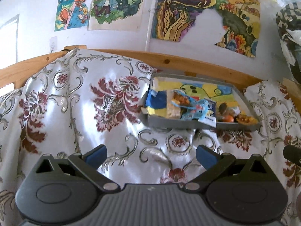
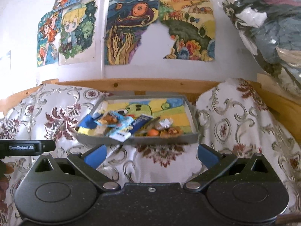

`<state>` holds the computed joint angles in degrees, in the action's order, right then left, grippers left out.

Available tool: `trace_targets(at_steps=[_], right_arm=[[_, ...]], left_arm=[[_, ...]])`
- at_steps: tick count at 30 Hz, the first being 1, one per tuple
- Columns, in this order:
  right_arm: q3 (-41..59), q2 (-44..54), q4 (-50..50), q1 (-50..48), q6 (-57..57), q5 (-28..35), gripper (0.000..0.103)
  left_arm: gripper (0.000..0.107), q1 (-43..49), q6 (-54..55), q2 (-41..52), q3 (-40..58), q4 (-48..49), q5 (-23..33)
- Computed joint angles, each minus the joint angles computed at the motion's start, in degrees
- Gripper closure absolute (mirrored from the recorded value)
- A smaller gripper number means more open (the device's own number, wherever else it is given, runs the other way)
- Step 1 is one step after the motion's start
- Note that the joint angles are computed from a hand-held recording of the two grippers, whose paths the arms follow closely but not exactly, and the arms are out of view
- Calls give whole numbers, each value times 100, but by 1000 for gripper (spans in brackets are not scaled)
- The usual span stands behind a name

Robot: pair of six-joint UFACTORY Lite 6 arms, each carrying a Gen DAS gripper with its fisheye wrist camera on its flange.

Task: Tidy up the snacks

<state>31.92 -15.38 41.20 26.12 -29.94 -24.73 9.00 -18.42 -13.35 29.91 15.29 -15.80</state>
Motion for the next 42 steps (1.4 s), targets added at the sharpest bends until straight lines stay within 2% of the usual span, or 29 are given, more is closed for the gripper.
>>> trace_targets(at_steps=[4,10,18,22,37,42], right_arm=[[-383,-274,349,177,-205,-131,1],[-793,-587,795,384,-453,-302,1],[-1215,-871,1455,812,-767,-556,1],[-1452,-896,1858,1223,-769,-873,1],[-1877,-803,2801,2405,-601,-2013,1],[-1958,-703,2986,2783,-453,-2376,1]], left_arm=[[4,154,-293,-195,-270,357,-86],[4,274,-135,-476,-675,373,-231],[4,562,-445,-831,-1265,1054,-497],[4,717,-266,-941,-1539,1091,-774],[4,1667,-724,-1312,-2311,2351,-1954],[4,1868,-478,-1532,-2650,2320,-2437]])
